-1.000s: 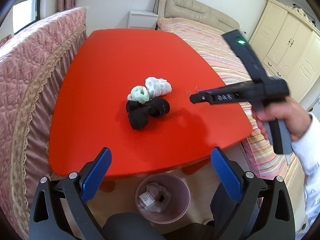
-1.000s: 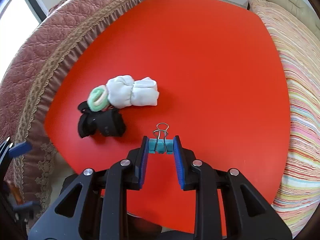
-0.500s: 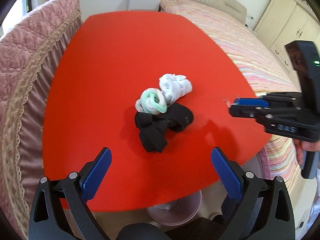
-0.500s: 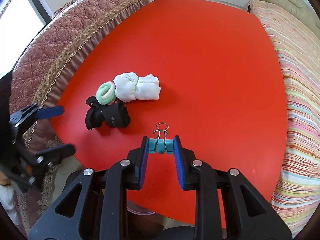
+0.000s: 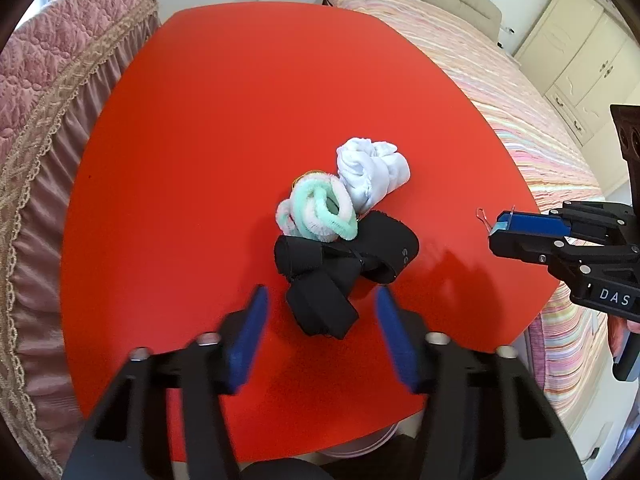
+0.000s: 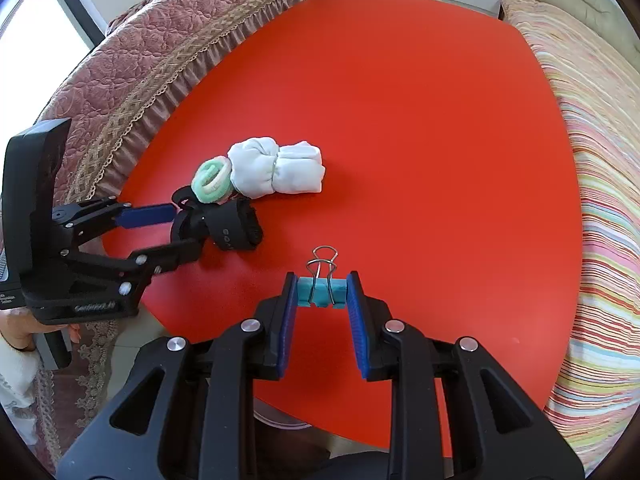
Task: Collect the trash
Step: 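Lift the binder clip with the right tool while the left moves toward the sock bundle, then grasp the black sock bundle with the left tool while the right holds the clip, then carry both items over the bin while the right tool opens, dropping the clip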
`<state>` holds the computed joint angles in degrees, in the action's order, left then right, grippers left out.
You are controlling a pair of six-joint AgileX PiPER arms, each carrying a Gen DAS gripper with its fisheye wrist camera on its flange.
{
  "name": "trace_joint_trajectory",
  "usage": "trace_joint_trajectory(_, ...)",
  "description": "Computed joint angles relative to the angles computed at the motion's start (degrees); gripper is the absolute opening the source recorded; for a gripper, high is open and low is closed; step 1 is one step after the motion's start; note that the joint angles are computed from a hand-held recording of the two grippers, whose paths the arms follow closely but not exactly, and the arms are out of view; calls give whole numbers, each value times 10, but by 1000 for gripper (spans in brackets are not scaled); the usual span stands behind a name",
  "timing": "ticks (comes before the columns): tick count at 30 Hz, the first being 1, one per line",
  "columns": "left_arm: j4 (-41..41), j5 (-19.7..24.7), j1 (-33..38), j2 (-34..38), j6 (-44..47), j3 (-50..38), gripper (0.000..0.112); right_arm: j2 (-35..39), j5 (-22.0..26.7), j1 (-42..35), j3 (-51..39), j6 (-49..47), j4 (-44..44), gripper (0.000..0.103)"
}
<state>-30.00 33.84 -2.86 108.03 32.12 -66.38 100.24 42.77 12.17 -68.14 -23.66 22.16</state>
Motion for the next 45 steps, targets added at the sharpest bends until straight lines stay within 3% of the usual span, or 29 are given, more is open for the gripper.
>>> trace_joint_trajectory(2, 2, 0, 0, -2, -1, 1, 31, 0, 0, -1, 0, -2, 2, 24)
trace_joint_trajectory(13, 12, -27, -9, -40, -6, 43, 19, -30, -18, -8, 34, -28, 33, 24)
trace_joint_trajectory(14, 8, -26, -6, -43, 1, 45, 14, -35, -19, -10, 40, -32, 36, 24)
trace_joint_trajectory(27, -30, -46, -3, -118, 45, 124, 13, -93, -37, -25, 105, -69, 59, 24)
trace_joint_trajectory(45, -87, -51, 4, -267, 114, 254, 13, -275, -46, -2, 268, -135, 114, 24)
